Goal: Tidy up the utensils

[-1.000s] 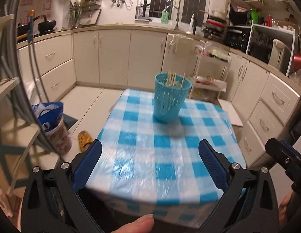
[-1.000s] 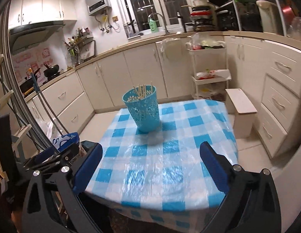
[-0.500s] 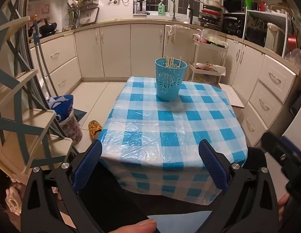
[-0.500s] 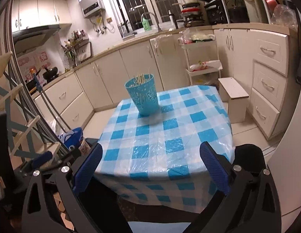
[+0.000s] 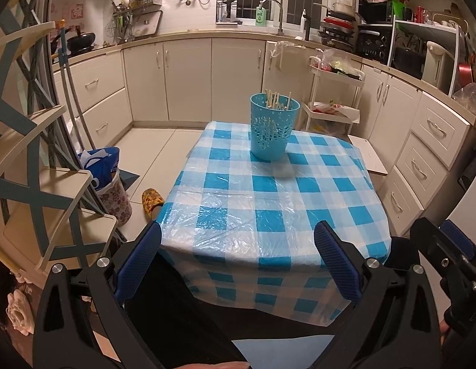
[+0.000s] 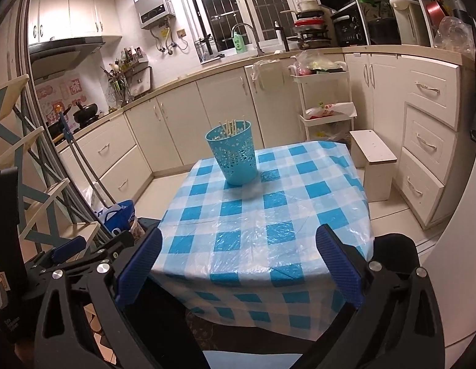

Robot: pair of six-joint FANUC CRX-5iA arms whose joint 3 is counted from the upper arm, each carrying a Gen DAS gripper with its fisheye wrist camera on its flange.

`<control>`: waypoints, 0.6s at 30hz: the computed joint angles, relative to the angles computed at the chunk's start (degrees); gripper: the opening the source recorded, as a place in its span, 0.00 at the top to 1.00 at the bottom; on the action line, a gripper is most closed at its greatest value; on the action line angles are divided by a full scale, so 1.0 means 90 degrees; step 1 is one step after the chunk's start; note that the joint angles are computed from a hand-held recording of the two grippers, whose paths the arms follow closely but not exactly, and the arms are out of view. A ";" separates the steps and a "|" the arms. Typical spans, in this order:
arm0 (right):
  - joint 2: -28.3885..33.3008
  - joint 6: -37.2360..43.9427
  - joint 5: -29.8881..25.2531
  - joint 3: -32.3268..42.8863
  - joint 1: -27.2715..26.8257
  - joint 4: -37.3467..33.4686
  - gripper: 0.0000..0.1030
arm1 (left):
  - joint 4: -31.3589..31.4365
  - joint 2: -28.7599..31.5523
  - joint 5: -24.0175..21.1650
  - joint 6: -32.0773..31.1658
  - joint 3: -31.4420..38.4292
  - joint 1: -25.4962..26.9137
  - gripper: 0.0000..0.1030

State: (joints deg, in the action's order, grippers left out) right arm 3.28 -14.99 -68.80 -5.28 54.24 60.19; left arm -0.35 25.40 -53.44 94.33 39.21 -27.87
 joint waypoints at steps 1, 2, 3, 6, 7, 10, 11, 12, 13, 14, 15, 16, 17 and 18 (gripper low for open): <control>0.0003 0.0005 0.0002 0.0007 0.0000 -0.0010 0.07 | 0.0007 0.0008 -0.0008 -0.0012 0.0010 0.0003 0.07; 0.0003 0.0005 0.0002 0.0007 0.0000 -0.0010 0.07 | 0.0018 0.0008 -0.0009 -0.0024 0.0005 0.0007 0.07; 0.0005 0.0013 0.0008 0.0008 0.0003 -0.0018 0.07 | 0.0015 0.0008 -0.0007 -0.0016 0.0004 0.0004 0.07; 0.0016 0.0014 -0.0003 0.0022 0.0008 -0.0019 0.07 | 0.0005 0.0009 -0.0010 -0.0011 0.0009 0.0000 0.07; 0.0018 0.0014 -0.0005 0.0025 0.0010 -0.0018 0.07 | -0.0008 0.0007 -0.0012 -0.0003 0.0010 -0.0002 0.07; 0.0027 0.0018 -0.0009 0.0037 0.0011 -0.0027 0.07 | 0.0014 0.0017 -0.0030 -0.0028 0.0020 0.0003 0.07; 0.0026 0.0004 -0.0010 0.0035 0.0013 -0.0019 0.07 | 0.0004 0.0012 -0.0030 -0.0023 0.0015 -0.0001 0.07; 0.0028 0.0003 -0.0013 0.0038 0.0017 -0.0022 0.07 | 0.0005 0.0008 -0.0031 -0.0030 0.0006 -0.0003 0.07; 0.0035 0.0013 -0.0021 0.0047 0.0015 -0.0023 0.07 | 0.0005 0.0008 -0.0031 -0.0030 0.0006 -0.0003 0.07; 0.0032 0.0011 -0.0019 0.0045 0.0015 -0.0024 0.07 | 0.0002 0.0006 -0.0027 -0.0016 0.0006 -0.0005 0.07; 0.0032 0.0007 -0.0019 0.0044 0.0015 -0.0018 0.07 | 0.0001 0.0003 -0.0021 -0.0010 0.0002 -0.0006 0.07; 0.0034 0.0014 -0.0022 0.0047 0.0015 -0.0013 0.07 | -0.0004 0.0001 -0.0014 -0.0005 -0.0002 -0.0008 0.07; 0.0039 0.0021 -0.0025 0.0051 0.0017 -0.0010 0.07 | -0.0022 0.0008 -0.0025 0.0005 0.0013 -0.0013 0.07; 0.0034 0.0023 -0.0020 0.0049 0.0015 -0.0018 0.07 | -0.0025 0.0008 -0.0022 0.0007 0.0009 -0.0015 0.07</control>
State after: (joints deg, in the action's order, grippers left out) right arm 3.59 -14.79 -68.97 -4.84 54.37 60.03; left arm -0.58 25.47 -53.64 94.39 39.29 -28.00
